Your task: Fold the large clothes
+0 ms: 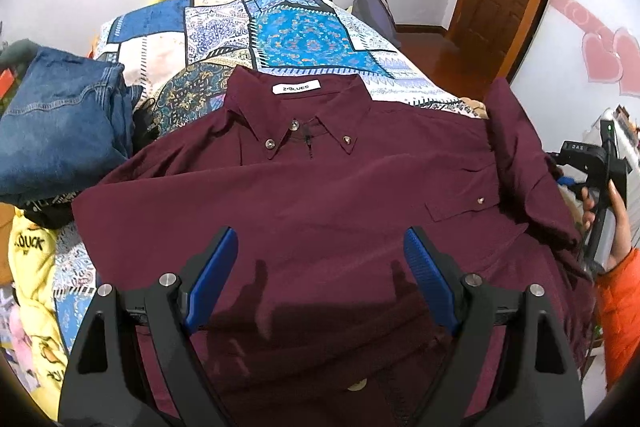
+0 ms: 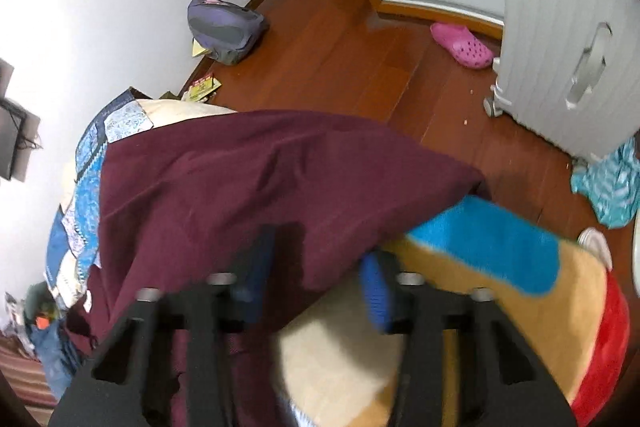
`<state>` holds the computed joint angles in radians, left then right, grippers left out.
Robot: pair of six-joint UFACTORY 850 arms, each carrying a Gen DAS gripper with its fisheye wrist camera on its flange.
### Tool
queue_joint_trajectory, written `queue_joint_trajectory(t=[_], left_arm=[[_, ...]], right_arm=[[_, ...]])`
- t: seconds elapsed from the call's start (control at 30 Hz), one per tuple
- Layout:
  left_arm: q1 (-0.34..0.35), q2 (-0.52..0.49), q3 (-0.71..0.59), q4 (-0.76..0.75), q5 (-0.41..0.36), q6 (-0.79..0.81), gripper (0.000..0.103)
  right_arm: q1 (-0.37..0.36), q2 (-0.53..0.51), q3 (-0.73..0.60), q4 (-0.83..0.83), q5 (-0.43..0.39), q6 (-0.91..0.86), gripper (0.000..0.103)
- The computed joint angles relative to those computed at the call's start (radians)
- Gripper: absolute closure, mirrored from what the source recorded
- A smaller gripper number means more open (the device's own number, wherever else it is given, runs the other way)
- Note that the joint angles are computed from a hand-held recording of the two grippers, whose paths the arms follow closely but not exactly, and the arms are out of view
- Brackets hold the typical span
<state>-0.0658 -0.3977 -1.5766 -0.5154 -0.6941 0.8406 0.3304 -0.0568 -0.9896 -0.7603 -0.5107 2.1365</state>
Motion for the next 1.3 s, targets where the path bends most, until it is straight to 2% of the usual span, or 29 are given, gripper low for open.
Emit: queue_joint_trajectory(t=[0.1, 0.2, 0.33, 0.47, 0.6, 0.7, 0.87, 1.03, 1.13, 1.3], left_arm=[[-0.004, 0.009, 0.010, 0.005, 0.018, 0.014, 0.018], [0.000, 0.011, 0.008, -0.016, 0.012, 0.024, 0.018], [0.005, 0.021, 0.011, -0.034, 0.016, 0.031, 0.018], [0.013, 0.033, 0.016, -0.049, 0.019, 0.046, 0.018], [0.026, 0.051, 0.032, -0.086, 0.027, 0.079, 0.018], [0.041, 0.062, 0.037, -0.116, 0.029, 0.105, 0.018], [0.076, 0.073, 0.037, -0.171, 0.025, 0.142, 0.018], [0.132, 0.076, 0.026, -0.242, 0.016, 0.185, 0.018], [0.167, 0.071, 0.014, -0.272, 0.005, 0.191, 0.018], [0.225, 0.069, 0.012, -0.300, -0.003, 0.199, 0.018]], right_arm=[[0.018, -0.003, -0.032, -0.021, -0.070, -0.055, 0.090], [0.041, 0.008, -0.064, -0.065, -0.153, -0.096, 0.092], [0.073, 0.067, -0.077, -0.215, -0.159, -0.012, 0.094], [0.128, 0.084, -0.162, -0.319, -0.222, -0.064, 0.094], [0.185, 0.049, -0.282, -0.391, -0.239, -0.160, 0.095], [0.214, -0.001, -0.381, -0.409, -0.207, -0.244, 0.095], [0.237, -0.132, -0.586, -0.290, -0.150, -0.491, 0.095], [0.249, -0.296, -0.808, -0.053, -0.090, -0.835, 0.095], [0.252, -0.408, -0.949, 0.161, -0.087, -1.073, 0.095], [0.254, -0.605, -1.167, 0.525, -0.164, -1.406, 0.095]])
